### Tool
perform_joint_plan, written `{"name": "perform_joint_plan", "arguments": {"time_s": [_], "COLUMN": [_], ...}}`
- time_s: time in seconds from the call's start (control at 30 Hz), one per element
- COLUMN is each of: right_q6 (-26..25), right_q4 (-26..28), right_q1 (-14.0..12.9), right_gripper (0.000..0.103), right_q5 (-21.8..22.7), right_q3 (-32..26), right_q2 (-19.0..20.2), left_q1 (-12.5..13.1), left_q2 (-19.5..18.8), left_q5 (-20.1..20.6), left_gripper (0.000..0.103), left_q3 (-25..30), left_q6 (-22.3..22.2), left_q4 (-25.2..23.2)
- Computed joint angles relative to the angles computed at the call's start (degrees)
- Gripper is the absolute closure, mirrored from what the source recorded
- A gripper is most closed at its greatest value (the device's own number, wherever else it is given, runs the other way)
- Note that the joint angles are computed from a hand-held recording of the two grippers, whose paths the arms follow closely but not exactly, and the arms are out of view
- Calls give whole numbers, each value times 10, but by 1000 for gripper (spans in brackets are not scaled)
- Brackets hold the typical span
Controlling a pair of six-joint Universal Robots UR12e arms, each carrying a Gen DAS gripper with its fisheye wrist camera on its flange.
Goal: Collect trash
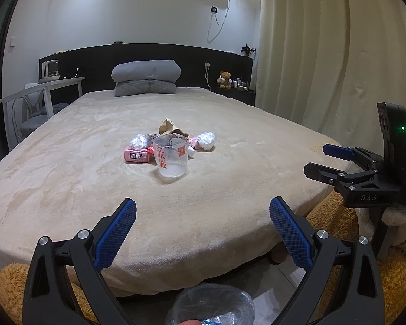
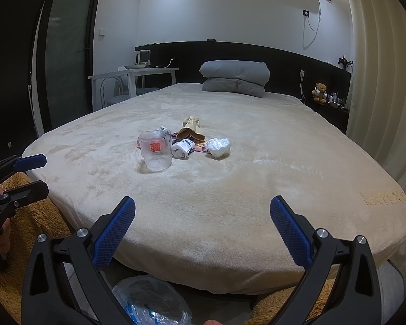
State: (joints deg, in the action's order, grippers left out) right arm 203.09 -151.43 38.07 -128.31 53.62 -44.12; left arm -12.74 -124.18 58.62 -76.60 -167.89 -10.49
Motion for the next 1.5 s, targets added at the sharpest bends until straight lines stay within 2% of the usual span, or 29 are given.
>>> {"name": "perform_joint_plan", "arguments": {"time_s": [0.27, 0.5, 0.63, 0.77, 0.87, 0.97, 1.13, 1.37, 1.5], "right_q6": [-1, 5, 19, 29, 33, 42, 39, 62, 68], "right_q4": [-11, -30, -36, -28, -25, -1, 22, 50, 71], "right_q1": [-2, -7, -12, -13, -11, -13, -18, -50, -68], "right_gripper": [4, 4, 4, 4, 4, 4, 4, 4, 4], "right_q5": [3, 19, 35, 46, 22, 29, 17, 107, 142], "right_q3": [14, 35, 45, 40, 32, 18, -15, -44, -77], "right_q2": [-7, -20, -27, -26, -21, -15, 2, 10, 26], "left_q1": [1, -3, -1, 0, 1, 3, 1, 2, 4], "left_q2": [-4, -6, -8, -12, -13, -16, -28, -57, -78], "left_q5": [3, 18, 6, -3, -15, -27, -27, -29, -44], "left_gripper": [6, 6, 6, 6, 6, 6, 6, 6, 6], "left_q3": [6, 15, 18, 26, 28, 34, 65, 128, 168], "left_q6": [-22, -25, -36, -47, -48, -50, -45, -61, -76], "left_q4": [-1, -34, -34, -50, -52, -58, -112, -187, -228]}}
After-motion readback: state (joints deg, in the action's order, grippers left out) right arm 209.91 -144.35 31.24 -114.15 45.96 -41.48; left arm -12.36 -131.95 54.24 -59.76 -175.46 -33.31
